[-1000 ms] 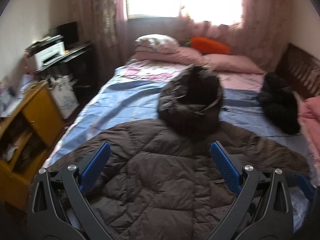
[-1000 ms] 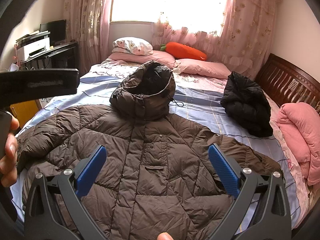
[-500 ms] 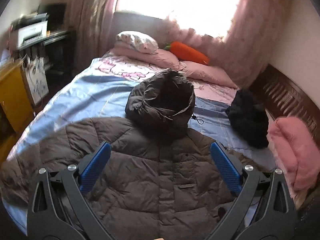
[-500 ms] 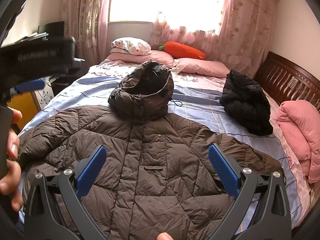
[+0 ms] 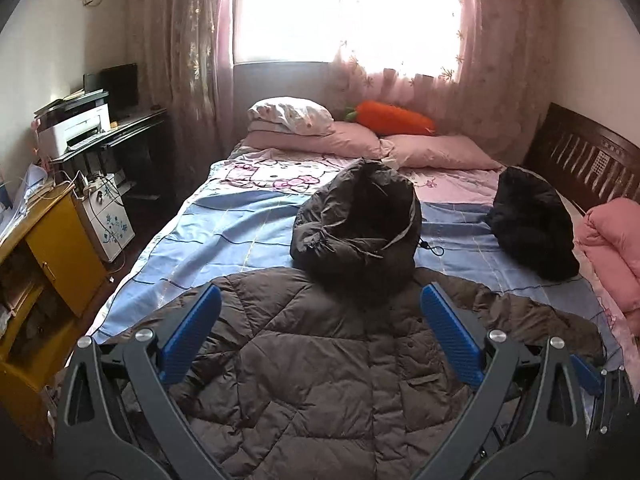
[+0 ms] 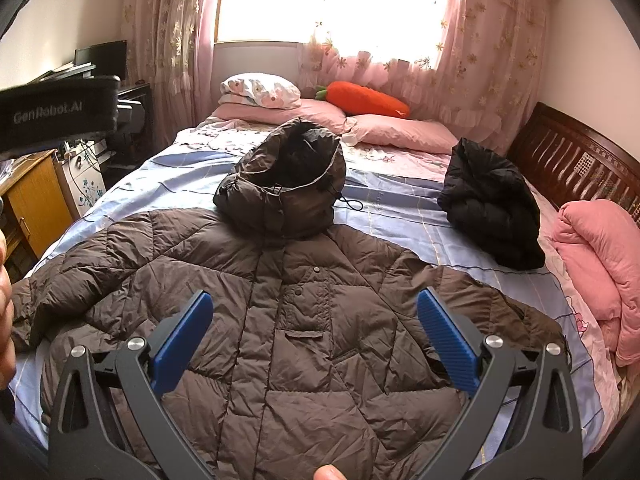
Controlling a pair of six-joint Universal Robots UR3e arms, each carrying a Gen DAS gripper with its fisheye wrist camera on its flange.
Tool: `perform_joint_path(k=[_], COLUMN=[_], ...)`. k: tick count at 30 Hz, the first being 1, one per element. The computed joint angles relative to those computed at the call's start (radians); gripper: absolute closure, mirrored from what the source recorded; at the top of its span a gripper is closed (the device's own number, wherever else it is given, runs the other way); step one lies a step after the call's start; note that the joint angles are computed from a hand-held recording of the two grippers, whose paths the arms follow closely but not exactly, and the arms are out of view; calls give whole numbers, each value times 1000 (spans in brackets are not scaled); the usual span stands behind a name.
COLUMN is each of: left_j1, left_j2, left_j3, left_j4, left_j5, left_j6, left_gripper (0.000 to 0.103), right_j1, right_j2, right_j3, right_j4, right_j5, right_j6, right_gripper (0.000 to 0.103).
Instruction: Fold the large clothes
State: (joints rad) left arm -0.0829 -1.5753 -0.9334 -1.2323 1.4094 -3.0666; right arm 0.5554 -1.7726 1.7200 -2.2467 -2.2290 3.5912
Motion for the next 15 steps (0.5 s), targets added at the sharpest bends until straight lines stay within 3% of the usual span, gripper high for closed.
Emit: perform_joint_path(k=[15], left_j1=[-5], left_j2=[8], left_j3=[-30], left_j4=[-3], left_j5=[4], left_j6=[5], left_gripper=[2], right_j1=[3], right_j2=[1], right_j3=[3], right_j4=[1], right_j5=[4], right_j6=[3], right_gripper=[1])
